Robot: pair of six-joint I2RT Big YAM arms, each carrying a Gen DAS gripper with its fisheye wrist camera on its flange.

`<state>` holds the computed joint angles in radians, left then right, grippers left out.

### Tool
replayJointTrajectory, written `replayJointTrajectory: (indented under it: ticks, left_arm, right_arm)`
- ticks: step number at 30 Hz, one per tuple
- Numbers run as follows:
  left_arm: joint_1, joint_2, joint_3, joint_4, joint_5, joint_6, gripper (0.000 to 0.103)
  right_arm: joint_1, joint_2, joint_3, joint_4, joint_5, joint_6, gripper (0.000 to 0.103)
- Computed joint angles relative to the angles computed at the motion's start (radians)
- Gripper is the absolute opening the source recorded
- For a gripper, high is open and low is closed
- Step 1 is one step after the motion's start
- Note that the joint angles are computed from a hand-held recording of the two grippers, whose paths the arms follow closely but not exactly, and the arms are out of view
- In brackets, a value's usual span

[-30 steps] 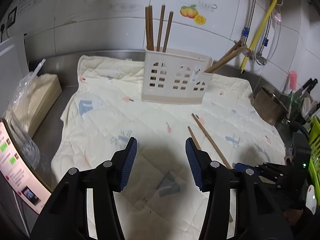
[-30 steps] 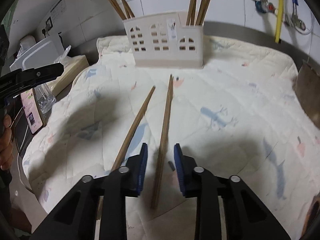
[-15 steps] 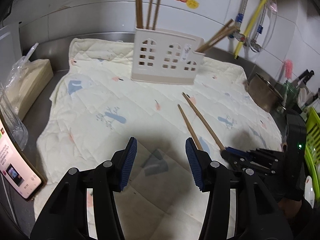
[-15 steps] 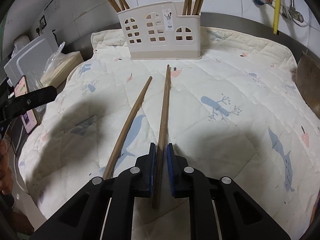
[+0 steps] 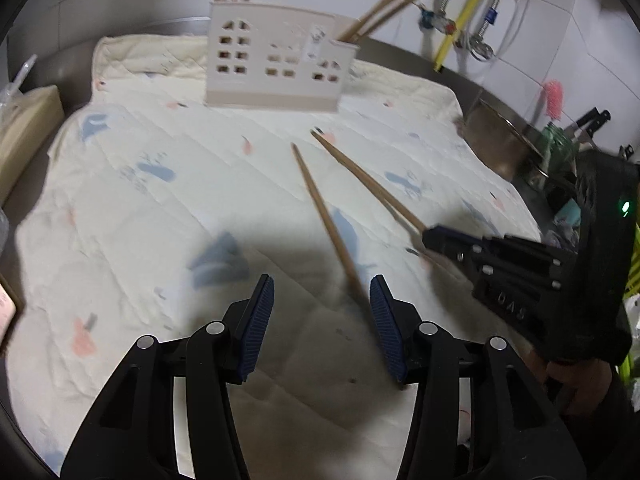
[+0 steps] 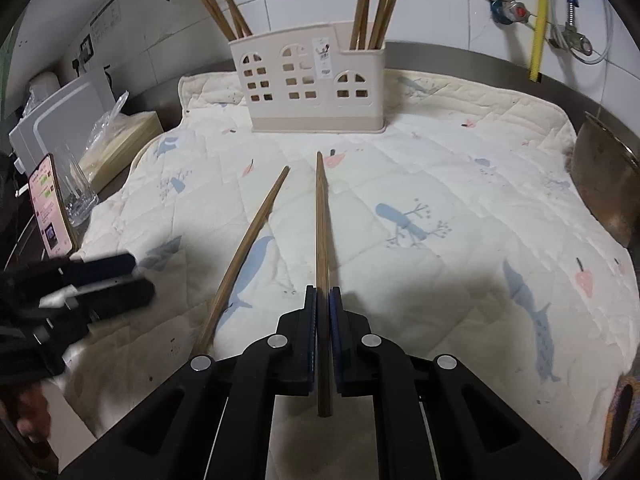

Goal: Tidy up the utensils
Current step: 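Move the left tool to the last chopsticks and grasp one while the right tool grasps the other, then lift the chopstick in the left tool above the holder while the right tool carries its chopstick there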

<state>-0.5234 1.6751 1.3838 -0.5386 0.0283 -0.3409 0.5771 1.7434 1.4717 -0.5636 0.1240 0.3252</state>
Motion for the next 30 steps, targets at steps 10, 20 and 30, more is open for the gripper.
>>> replayJointTrajectory:
  ticks: [10,20,30]
  left_arm:
    - [-0.037,0.064,0.054,-0.031,-0.002,-0.039,0.021]
    - [-0.05,0.093,0.091,-0.066,-0.053,-0.031,0.011]
    - [-0.016,0.035,0.091,-0.062,-0.049,0.01,0.005]
  right_arm:
    - [-0.007,-0.062,-0.06,0.045,0.003,-0.01,0.006]
    - [-0.014,-0.076,-0.08,0.063,-0.008,-0.011,0.006]
    - [-0.012,-0.096,-0.073,0.071,0.019,-0.037,0.006]
